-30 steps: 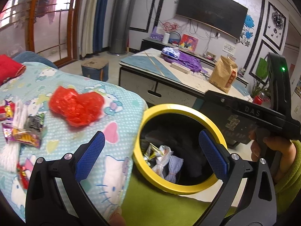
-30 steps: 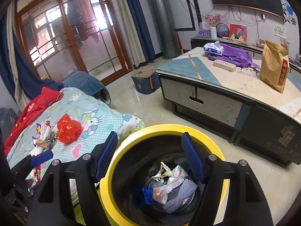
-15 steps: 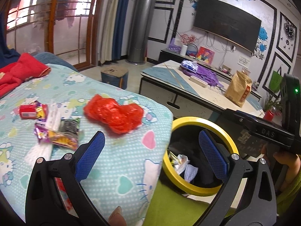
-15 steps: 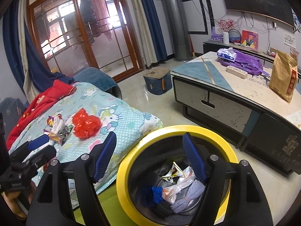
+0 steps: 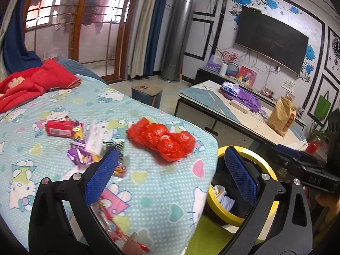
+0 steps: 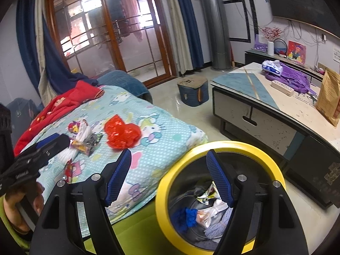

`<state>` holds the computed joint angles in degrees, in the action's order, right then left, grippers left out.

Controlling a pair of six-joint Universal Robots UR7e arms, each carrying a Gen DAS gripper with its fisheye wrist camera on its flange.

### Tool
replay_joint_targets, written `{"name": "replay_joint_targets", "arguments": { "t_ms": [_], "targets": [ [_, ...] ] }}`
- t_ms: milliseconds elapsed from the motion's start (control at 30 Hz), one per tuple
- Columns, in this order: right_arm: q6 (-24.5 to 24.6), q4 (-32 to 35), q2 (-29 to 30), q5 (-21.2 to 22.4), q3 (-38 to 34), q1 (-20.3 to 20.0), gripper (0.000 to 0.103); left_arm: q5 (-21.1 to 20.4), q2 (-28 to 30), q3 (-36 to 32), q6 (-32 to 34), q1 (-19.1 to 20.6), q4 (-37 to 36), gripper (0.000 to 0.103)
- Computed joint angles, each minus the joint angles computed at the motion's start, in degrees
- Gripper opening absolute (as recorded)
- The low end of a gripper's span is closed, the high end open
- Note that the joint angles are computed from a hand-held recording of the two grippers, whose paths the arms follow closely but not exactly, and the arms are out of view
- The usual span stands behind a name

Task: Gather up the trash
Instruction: 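Move both tools back toward the trash on the bed, then grasp the red candy stick wrapper with the right tool while the left tool grasps the purple wrapper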

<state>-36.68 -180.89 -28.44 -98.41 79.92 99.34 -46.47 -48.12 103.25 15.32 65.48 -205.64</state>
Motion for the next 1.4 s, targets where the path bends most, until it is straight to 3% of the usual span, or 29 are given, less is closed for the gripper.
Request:
{"name": "replay_joint_targets", "arguments": {
  "t_ms": [133,800,1100,1333,1400],
  "targets": [
    [-0.40,0.19,0.20,0.51,0.69,0.68,0.077,0.42,-1.15,0.65,-1.28,0.38,-0.59,0.092],
    [-4.67,4.21,1.77,0.93,2.51,3.55,0.077,4.96,-5.95,3.10,-4.91,2.88,-1.37,0.092],
    [-5.82,7.73,3.31,1.59,2.35,5.28,0.077,3.01,-7.96,3.71,-7.07,4.87,2.09,0.092],
    [-7.81,11.56,5.71,0.94,0.94,6.64,0.077,0.09,-9.01,3.76,-9.44,6.62,4.93,0.071],
    [-7.84,13.25,6.43,0.89,0.11,6.89,0.077,-0.84,-9.17,3.70,-10.22,7.04,5.77,0.070]
  ]
}}
